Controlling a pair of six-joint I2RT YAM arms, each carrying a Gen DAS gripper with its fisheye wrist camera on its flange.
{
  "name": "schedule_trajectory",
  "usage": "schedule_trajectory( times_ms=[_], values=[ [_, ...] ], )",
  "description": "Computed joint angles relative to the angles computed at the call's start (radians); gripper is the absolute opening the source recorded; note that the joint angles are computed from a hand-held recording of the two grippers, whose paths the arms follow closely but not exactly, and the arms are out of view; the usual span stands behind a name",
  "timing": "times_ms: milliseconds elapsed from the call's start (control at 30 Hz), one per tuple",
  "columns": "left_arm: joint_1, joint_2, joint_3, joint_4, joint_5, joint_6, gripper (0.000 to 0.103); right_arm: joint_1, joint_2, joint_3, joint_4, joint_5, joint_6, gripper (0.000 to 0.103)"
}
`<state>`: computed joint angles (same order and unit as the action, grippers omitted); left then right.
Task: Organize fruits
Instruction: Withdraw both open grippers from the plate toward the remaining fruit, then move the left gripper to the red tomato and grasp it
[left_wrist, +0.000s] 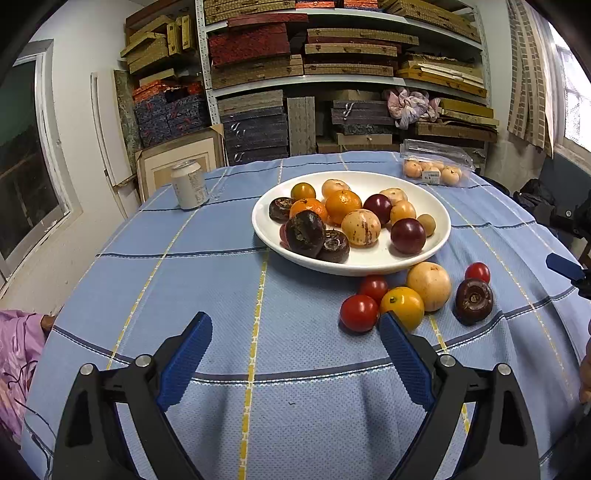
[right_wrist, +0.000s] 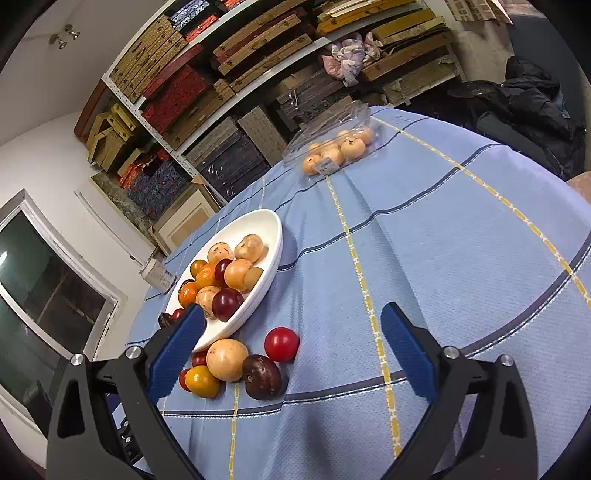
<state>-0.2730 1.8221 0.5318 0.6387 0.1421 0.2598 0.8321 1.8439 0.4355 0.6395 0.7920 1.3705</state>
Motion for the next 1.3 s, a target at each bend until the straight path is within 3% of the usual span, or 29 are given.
schedule_trajectory(
  times_ms=[233, 367, 467, 667, 767, 967, 1300],
  values=[
    [-0.013, 0.017, 0.011, -0.004, -0.019, 0.012, 0.093, 0.003, -0.001, 0.010, -0.012, -0.006, -0.014, 0.094],
    [0.005, 0.051, 0.072, -0.084, -0.015, -0.003, 0.093, 0.006, 0.001, 0.033, -0.042, -0.026, -0.038, 0.094],
    [0.035, 0.072, 0.121, -0.153, 0.013, -0.030, 0.093, 0.029, 0.002, 0.084, -0.137, -0.006, -0.064, 0.094],
    [0.057, 0.092, 0.159, -0.213, 0.040, -0.037, 0.093, 0.079, 0.080, 0.303, -0.467, 0.056, -0.162, 0.094],
    [0.051, 0.084, 0.145, -0.203, 0.053, -0.026, 0.093, 0.106, 0.116, 0.366, -0.529, 0.084, -0.209, 0.094],
    [-0.011, 0.102, 0.129, -0.143, 0.014, 0.023, 0.093, 0.118, 0.124, 0.381, -0.555, 0.090, -0.170, 0.094],
    [-0.080, 0.143, 0.191, -0.176, 0.042, 0.013, 0.093, 0.098, 0.089, 0.334, -0.531, 0.066, -0.135, 0.094]
  ],
)
